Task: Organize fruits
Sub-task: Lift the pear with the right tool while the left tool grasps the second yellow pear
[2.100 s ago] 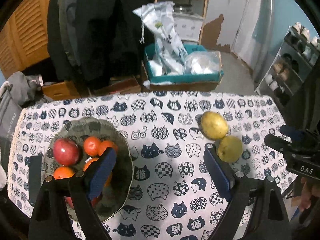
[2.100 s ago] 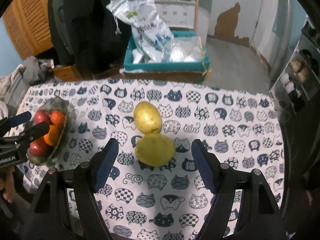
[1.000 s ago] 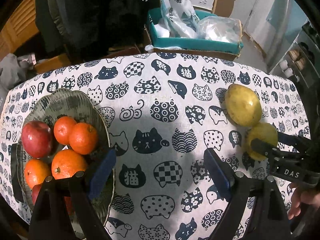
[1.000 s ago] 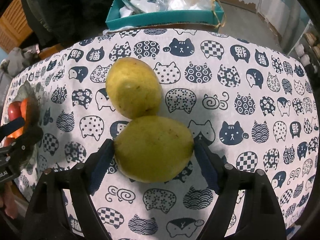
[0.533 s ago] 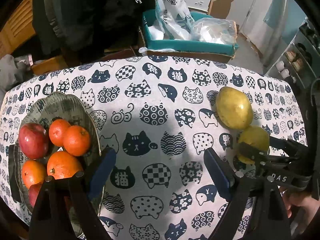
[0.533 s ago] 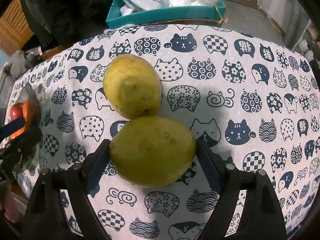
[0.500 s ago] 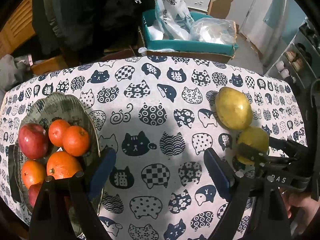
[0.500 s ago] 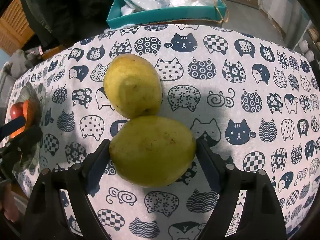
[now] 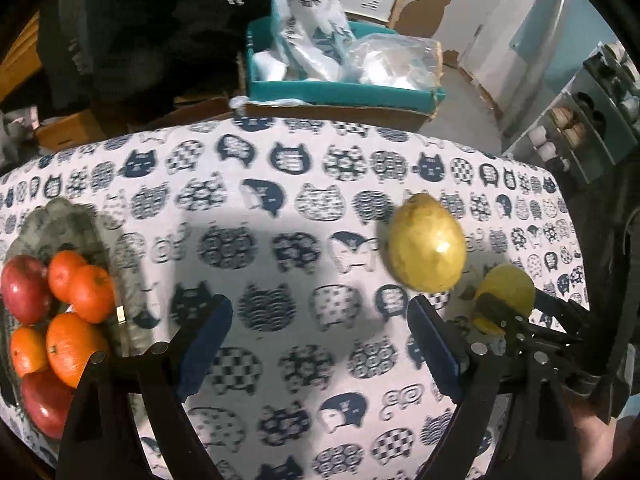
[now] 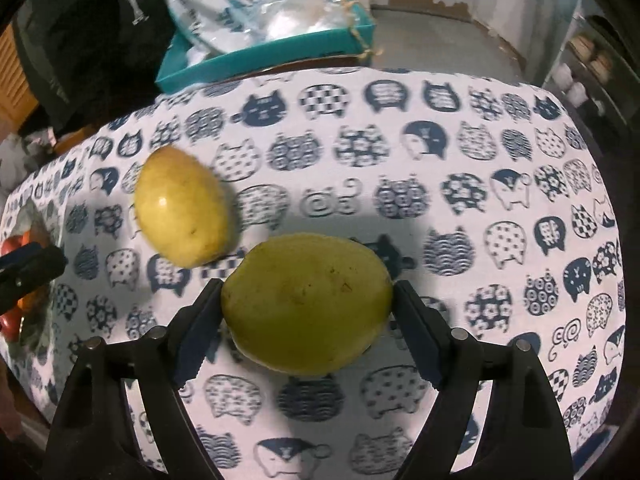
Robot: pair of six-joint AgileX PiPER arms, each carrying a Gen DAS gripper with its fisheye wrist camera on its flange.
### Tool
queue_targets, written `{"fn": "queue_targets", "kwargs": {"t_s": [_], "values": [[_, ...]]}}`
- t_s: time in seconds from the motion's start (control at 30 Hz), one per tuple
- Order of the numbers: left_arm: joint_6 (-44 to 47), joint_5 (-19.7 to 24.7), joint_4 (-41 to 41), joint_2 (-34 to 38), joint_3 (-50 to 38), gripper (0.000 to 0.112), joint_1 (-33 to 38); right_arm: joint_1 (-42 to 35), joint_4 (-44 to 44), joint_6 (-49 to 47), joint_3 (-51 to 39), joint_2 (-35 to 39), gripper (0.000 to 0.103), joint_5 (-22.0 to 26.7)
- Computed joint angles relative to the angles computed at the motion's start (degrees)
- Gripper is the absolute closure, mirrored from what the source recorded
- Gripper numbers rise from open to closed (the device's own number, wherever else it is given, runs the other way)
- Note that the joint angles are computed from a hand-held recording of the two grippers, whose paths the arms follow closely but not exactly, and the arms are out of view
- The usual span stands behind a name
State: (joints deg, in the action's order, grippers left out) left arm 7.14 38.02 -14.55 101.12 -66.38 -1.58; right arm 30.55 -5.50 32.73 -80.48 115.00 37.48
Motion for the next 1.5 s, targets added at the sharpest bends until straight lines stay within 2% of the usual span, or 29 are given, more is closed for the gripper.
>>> {"fn": "queue_targets", "kwargs": {"t_s": [0.13,0.43,0.73,0.9,1.0,1.1,1.5], "values": [[-1.3,0.4,-0.2,2.1,-2.8,0.022,-2.4,-1.7,-2.4,1.1,1.9,-1.6,0.021,-0.7],[-5.4,-0.3,1.4,6.8,-8.3,0.022,-7.9,-3.2,-10.8,3.9,-0.4,-1.0,0.021,1.2],[-6.7,1.8,0.1,13.1,-15.0,0.022,-10.0,-4.7,-12.1,4.9,-0.1,-1.2,0.021,1.4],[-6.4,1.4,-1.7,15.1,-15.9,0.022,-9.7,-5.3,-11.4,4.6,0.9,-1.4,0.021,0.5],[-4.5,1.5,-4.0,16.0,-15.9,0.028,-9.5,-5.7,-11.1,4.7,1.9,-1.9,0.021,-0.1],[-3.1,1.9,-5.0,17.0,-16.1,0.043,-9.5,-5.9,-10.1,4.3,2.6,-2.1,0.021,-0.7],[-5.8,-1.7,1.8,13.6,-11.5,0.044,-11.6,-3.7,-11.3,5.2,3.7,-2.7,0.021,-1.3]]}}
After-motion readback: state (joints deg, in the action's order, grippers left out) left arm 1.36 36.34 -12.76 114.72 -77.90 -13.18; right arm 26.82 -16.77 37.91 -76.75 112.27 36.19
